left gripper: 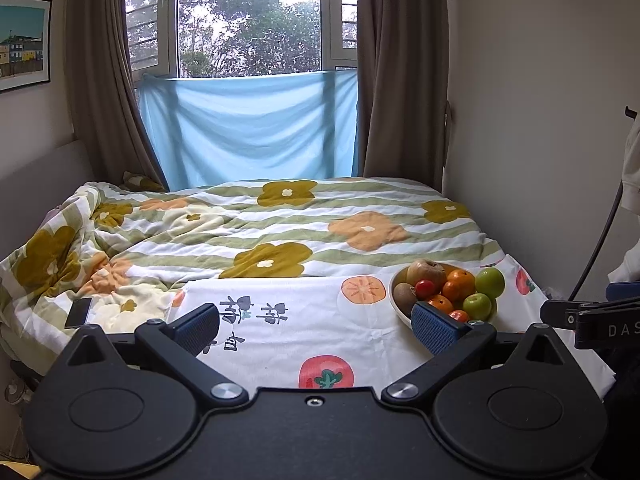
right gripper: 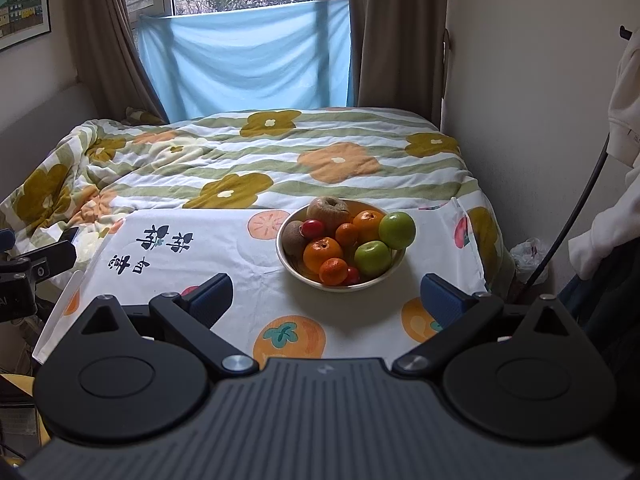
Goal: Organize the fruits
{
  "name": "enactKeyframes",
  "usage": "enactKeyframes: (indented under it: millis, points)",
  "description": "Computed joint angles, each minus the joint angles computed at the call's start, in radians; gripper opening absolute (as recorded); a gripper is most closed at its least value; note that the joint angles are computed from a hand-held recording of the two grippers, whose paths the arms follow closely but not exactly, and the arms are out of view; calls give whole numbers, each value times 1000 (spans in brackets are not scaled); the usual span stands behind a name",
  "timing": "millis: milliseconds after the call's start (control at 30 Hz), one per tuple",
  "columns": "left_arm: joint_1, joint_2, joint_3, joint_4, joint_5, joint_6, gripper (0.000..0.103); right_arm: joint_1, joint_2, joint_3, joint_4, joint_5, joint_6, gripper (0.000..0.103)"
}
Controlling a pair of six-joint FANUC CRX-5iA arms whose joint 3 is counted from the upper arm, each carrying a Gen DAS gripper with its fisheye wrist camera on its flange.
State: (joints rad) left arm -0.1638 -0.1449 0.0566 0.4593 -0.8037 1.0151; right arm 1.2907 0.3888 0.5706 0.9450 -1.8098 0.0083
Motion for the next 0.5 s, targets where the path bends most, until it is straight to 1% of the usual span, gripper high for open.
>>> enactKeyframes:
  millis: [500]
  points:
    - [3, 8, 9, -8, -11, 6, 103, -9, -13, -13, -19, 12, -8, 103]
